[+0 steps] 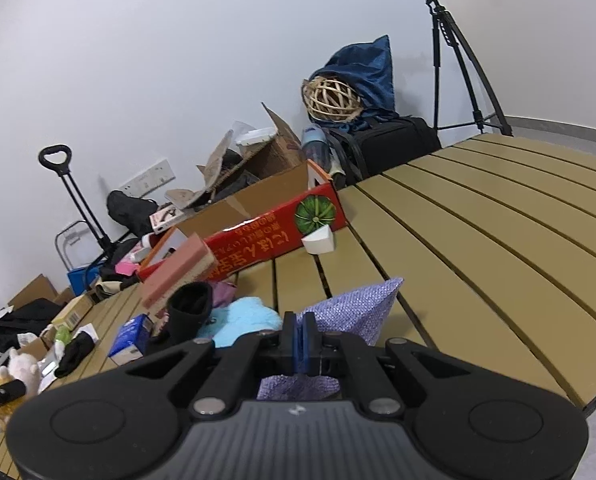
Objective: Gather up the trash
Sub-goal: 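Reach the right tool to the lavender pouch and close on it, then carry the plush toy and lavender pouch down toward the black bin with both tools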
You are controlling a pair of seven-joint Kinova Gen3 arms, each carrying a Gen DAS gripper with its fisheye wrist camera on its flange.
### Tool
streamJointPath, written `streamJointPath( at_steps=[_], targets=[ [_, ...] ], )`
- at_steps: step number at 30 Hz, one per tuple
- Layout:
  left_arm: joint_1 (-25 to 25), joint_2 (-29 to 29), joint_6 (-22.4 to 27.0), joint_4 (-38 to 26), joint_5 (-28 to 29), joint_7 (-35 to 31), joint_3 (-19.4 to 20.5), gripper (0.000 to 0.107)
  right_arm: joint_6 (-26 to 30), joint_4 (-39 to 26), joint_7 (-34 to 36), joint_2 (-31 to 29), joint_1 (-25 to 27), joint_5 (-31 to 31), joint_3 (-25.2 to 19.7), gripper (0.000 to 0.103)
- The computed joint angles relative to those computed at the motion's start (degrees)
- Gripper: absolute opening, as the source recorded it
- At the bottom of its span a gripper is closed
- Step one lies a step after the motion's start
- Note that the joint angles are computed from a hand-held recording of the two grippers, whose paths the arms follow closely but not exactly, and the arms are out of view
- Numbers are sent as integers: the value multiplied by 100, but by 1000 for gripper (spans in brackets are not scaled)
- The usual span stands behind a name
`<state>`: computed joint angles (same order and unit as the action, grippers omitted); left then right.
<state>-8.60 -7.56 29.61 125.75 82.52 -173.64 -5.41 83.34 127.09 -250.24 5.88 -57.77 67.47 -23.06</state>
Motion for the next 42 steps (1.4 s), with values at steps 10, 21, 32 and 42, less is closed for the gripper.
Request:
streamJointPath(
  at_steps=[10,21,32,42],
  targets=[
    [-13,34,53,-7,61,-17,-23,93,-191,-299,631,54,157,-465,115,43],
    [-125,24,207,-3,28,-8,-71,93,-561,-907,1875,303,548,-964,502,65],
    [-118,-2,192,15,44,-21,-58,93,-638,-967,2105,421,529,-943,606,40],
    [-113,-17,143,45,127,-80,-35,93,-176,-948,1863,600,170,-704,571,26]
  ],
)
